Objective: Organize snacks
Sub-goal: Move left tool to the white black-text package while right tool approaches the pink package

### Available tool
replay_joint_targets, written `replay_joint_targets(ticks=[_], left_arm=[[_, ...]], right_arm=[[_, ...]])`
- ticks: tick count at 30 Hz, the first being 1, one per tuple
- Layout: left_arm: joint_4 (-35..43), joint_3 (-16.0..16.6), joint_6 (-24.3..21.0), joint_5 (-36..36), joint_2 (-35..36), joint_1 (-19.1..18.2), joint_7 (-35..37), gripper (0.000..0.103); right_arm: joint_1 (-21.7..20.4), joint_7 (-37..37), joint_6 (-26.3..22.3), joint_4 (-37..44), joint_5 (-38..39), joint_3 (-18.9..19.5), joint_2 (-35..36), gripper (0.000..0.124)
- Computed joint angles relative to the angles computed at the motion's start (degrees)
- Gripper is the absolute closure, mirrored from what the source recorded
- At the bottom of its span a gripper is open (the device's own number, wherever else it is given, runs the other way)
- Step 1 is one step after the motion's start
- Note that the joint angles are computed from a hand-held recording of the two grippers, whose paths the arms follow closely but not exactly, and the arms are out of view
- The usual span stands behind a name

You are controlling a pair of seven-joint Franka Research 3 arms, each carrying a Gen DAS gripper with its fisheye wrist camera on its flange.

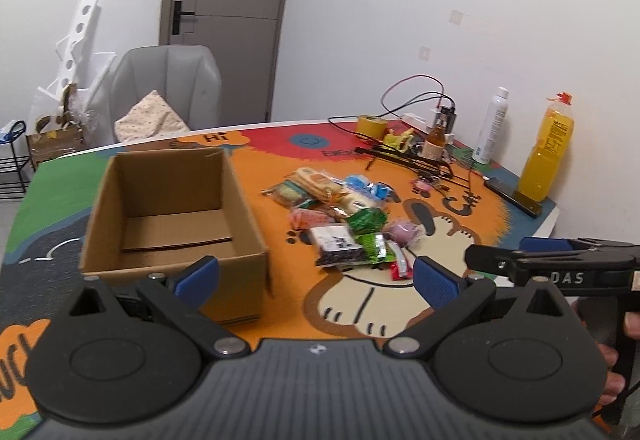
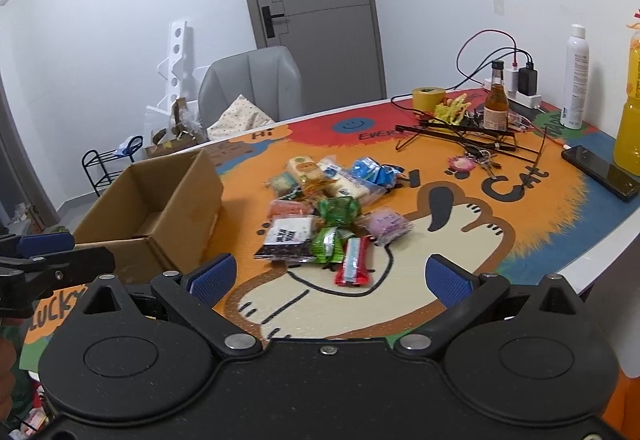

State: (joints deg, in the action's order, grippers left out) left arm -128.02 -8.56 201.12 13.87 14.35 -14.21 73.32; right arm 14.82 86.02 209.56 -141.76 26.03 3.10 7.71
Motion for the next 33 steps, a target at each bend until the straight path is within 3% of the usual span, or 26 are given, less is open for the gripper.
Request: replay_joint_targets(ticks=[5, 10, 17, 20, 24, 29, 33], left_arm=[[2.91, -0.98, -0.03, 1.03, 2.72, 0.04, -0.78, 0.001], [6.61, -2.34, -1.14, 3.35, 5.75, 0.53, -2.61, 0.002], [11.45, 0.61, -1.12, 0.62, 10.05, -3.75, -2.07, 0.003], [13.67, 2.37, -1.37, -0.82, 11.91, -6.04, -1.1, 0.006], [17.37, 0.19, -2.85, 0.83, 14.99, -4.3, -1.95, 0.012], [21.96, 1.15, -5.4, 0.69, 18.51, -5.47, -3.47, 0.019], [25.9, 0.12, -8.47, 2.03, 21.29, -4.77, -4.61, 0.025]], right_arm=[[-3.49, 6.97, 0.11, -0.09, -7.09, 0.34, 1.08, 0.021], [-4.0, 7.5, 1.2, 0.69, -7.6, -0.34, 2.66, 0.021], [-6.95, 10.81, 1.66, 2.46, -11.3, -0.44, 5.42, 0.021], [-8.79, 13.26, 2.02, 3.51, -13.81, -0.04, 7.08, 0.021], [-11.51, 16.38, 2.36, 5.22, -18.4, 0.76, 9.5, 0.022], [-14.36, 18.65, 2.09, 8.03, -22.81, 1.74, 12.44, 0.029], [-17.21, 21.04, 1.18, 10.46, -26.64, 3.09, 14.66, 0.033]])
